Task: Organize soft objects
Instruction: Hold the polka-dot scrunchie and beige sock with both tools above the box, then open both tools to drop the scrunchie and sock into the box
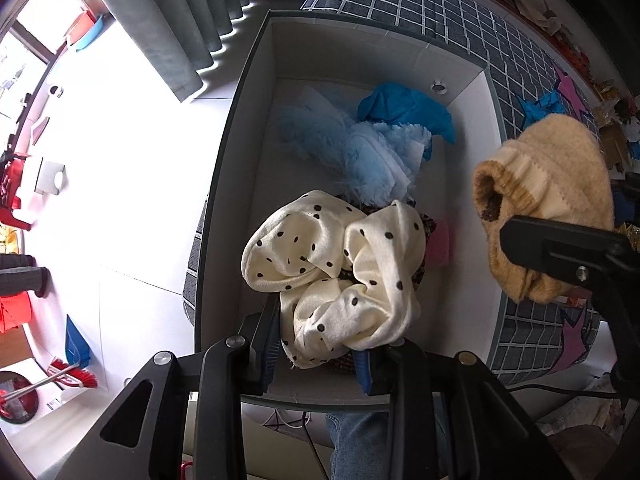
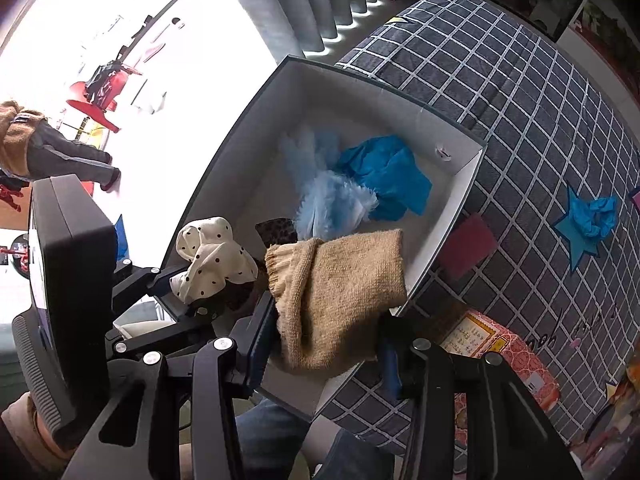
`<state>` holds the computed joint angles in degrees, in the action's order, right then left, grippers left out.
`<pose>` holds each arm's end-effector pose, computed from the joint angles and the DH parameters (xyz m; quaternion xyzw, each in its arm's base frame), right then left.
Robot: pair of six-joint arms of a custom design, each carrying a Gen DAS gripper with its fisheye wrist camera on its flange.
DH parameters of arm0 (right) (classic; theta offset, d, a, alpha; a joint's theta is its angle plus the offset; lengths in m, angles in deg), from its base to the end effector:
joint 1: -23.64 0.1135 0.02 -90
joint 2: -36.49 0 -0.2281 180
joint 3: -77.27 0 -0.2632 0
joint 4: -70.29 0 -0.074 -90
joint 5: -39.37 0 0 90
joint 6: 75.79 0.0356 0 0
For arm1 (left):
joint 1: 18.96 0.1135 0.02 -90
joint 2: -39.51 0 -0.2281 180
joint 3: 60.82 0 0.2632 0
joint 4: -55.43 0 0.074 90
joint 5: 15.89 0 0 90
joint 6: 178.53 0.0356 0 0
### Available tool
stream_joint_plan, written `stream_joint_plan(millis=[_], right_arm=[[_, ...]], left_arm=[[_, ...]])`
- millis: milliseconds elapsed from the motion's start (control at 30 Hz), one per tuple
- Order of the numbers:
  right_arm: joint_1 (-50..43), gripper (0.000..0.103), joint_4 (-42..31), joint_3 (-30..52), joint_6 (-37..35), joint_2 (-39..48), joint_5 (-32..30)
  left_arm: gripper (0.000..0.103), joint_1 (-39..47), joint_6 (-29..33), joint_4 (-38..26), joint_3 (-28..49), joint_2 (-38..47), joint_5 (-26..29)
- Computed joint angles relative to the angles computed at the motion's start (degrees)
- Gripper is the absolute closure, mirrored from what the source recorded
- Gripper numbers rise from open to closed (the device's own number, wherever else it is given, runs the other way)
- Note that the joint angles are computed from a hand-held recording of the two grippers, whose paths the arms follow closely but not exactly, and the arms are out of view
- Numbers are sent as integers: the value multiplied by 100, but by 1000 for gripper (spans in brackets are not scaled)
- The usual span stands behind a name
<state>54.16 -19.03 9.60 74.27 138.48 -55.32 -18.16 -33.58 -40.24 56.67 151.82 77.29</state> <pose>0.2977 0.1788 0.2764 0.2498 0.9627 0.0968 0.0386 0.3678 0.0032 0.2387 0.4549 0.8901 -0.0265 0.0092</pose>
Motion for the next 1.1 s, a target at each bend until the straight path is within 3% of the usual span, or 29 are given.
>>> stream_joint_plan(millis=[1100], right_arm=[[-112,56,207,-73,-87,127,-99]], left_arm=[[69,-119,-198,205,-307,-162,-85]])
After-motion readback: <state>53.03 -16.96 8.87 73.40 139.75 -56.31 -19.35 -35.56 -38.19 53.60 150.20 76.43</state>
